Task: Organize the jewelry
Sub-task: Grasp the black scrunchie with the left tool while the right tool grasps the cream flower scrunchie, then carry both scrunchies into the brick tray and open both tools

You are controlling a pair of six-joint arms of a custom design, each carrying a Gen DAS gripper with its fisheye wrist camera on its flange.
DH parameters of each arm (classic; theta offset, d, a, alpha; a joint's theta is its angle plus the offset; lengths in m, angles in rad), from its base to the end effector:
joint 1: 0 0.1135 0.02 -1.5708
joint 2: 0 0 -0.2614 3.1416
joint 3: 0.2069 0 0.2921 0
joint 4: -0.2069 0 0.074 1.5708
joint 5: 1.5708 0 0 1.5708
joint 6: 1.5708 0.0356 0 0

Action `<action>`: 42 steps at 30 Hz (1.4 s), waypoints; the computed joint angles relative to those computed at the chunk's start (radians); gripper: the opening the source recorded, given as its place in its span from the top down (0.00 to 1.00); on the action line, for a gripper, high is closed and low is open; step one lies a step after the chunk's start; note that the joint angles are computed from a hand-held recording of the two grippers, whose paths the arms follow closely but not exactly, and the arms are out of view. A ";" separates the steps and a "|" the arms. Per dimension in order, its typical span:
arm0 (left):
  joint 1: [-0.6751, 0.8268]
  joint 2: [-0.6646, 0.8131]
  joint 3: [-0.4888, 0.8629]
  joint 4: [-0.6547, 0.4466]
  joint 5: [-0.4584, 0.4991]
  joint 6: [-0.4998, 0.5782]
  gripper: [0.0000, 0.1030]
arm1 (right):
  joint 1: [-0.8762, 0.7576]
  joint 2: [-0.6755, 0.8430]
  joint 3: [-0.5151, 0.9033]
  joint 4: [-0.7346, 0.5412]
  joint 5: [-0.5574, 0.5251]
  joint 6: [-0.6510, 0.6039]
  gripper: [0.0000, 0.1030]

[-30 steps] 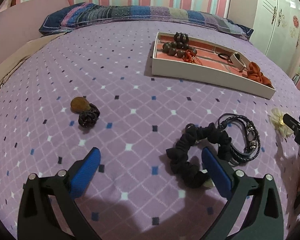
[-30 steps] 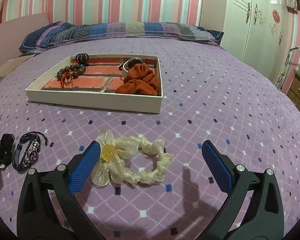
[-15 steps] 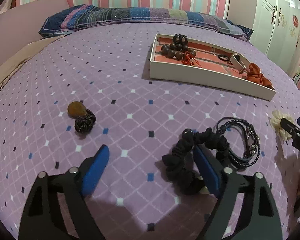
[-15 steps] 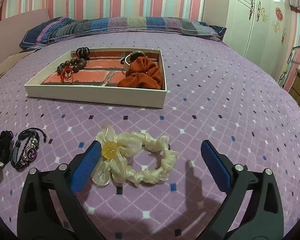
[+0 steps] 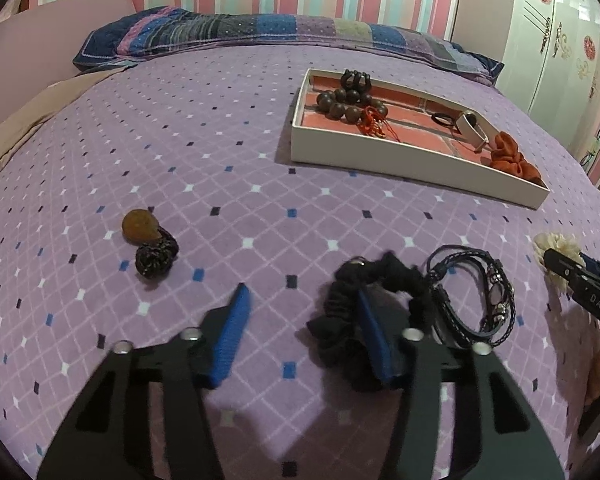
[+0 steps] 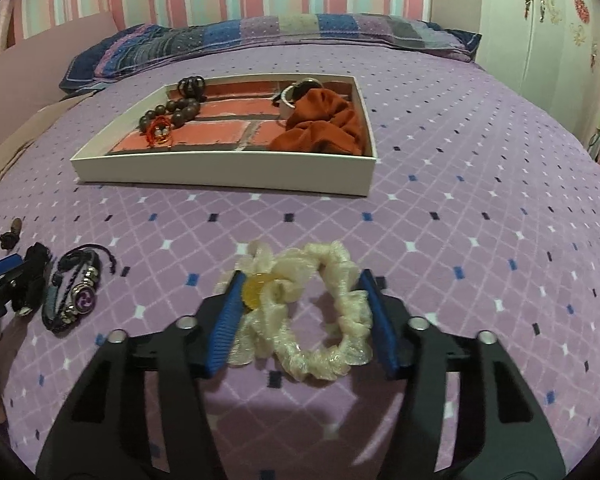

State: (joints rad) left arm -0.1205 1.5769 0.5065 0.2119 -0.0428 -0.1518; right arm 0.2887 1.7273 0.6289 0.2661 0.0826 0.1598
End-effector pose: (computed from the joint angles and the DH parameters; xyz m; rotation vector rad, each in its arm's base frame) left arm 0.2811 -0.0325 0.0699 -0.0573 2.4288 -0.0712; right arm 0.3056 0.0877 0.0635 -0.1163 2.3994 0.1099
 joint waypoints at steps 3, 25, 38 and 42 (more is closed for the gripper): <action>0.014 0.000 0.002 -0.002 0.015 -0.005 0.73 | 0.009 -0.004 -0.001 0.001 -0.010 -0.001 0.67; 0.010 -0.031 -0.012 0.002 -0.018 -0.016 0.85 | 0.021 -0.037 -0.026 0.030 0.015 0.012 0.76; -0.012 -0.077 -0.019 0.018 -0.073 -0.003 0.86 | 0.024 -0.104 -0.068 0.078 0.052 0.019 0.76; -0.018 -0.115 -0.002 0.007 -0.060 -0.010 0.86 | 0.020 -0.141 -0.067 0.070 0.049 0.010 0.76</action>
State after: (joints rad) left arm -0.1381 1.4617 0.5048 0.2185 -0.1024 -0.1613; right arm 0.3090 1.5863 0.5618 0.3363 0.1317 0.1702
